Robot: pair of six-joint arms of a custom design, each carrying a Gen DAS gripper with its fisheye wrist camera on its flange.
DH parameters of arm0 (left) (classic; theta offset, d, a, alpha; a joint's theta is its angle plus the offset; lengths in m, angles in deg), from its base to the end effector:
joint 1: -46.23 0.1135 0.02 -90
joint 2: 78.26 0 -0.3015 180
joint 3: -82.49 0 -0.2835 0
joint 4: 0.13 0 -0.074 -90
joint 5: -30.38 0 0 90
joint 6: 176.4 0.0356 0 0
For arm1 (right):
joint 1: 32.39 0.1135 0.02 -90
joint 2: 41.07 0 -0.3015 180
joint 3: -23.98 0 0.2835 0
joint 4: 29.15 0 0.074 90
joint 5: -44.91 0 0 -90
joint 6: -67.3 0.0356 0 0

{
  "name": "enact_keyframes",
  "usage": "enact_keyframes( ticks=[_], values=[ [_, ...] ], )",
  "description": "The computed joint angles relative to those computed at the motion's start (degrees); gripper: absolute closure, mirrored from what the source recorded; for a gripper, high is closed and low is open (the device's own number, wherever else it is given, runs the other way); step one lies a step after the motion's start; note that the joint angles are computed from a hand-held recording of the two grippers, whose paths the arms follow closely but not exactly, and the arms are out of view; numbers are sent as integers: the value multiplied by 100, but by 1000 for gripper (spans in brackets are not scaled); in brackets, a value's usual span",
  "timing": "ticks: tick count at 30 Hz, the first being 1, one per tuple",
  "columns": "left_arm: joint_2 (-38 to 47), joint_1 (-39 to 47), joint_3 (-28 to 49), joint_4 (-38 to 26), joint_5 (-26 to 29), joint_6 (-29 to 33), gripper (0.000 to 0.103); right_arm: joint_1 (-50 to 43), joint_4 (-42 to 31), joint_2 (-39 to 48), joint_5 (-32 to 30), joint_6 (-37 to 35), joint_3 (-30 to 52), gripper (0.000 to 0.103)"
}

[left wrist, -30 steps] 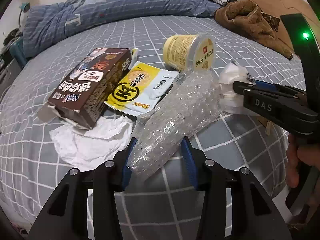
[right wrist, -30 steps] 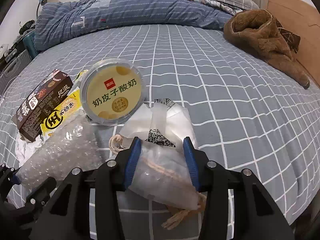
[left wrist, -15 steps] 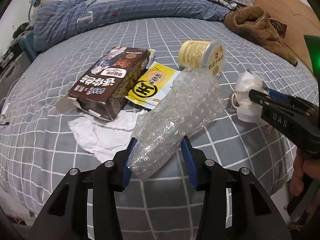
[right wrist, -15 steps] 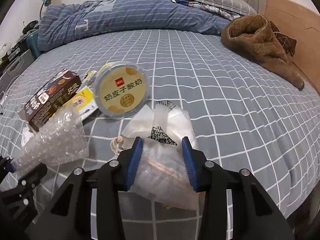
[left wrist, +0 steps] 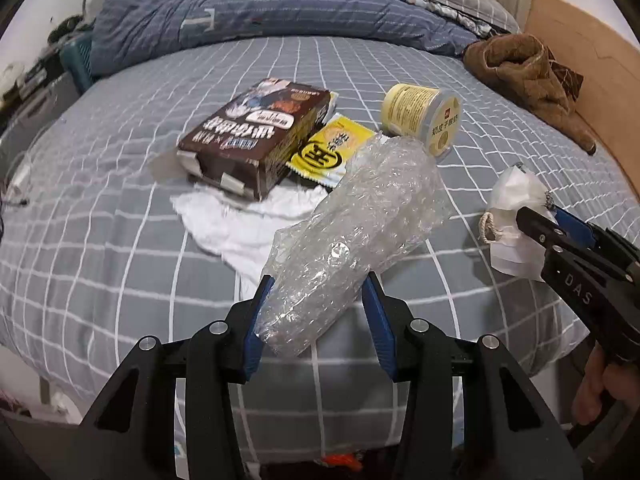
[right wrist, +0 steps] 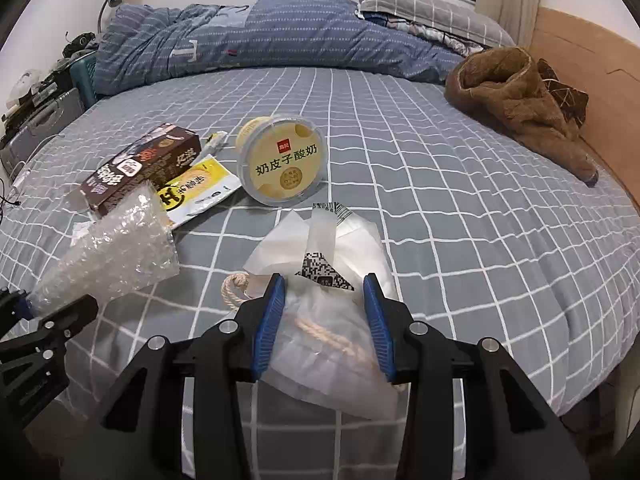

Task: Collect trash
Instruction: 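Lift the bubble wrap and drawstring bag off the bed with both tools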

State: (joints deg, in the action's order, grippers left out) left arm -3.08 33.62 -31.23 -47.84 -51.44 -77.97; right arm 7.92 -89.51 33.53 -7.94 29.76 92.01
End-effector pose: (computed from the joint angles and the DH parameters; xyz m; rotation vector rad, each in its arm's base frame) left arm 0.2752 -0.0667 0.2699 0.5207 2.5037 -0.2107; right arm 0.2135 0.1529 0.2775 0.4173 2.3671 -0.2016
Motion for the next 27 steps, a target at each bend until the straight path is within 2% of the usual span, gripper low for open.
enact_keyframes(
  ticks=[5,16,27],
  values=[
    [-294,49,-126,-111,69,7,59,380,-373,46,292,358,177,64],
    [-839,312,-419,-361,298,157,59,1038,-914,175,426,1096,336,64],
    [-1278,425,-696,-508,269,383,59,1564,-1334,202,489,1767,433,64]
  ],
)
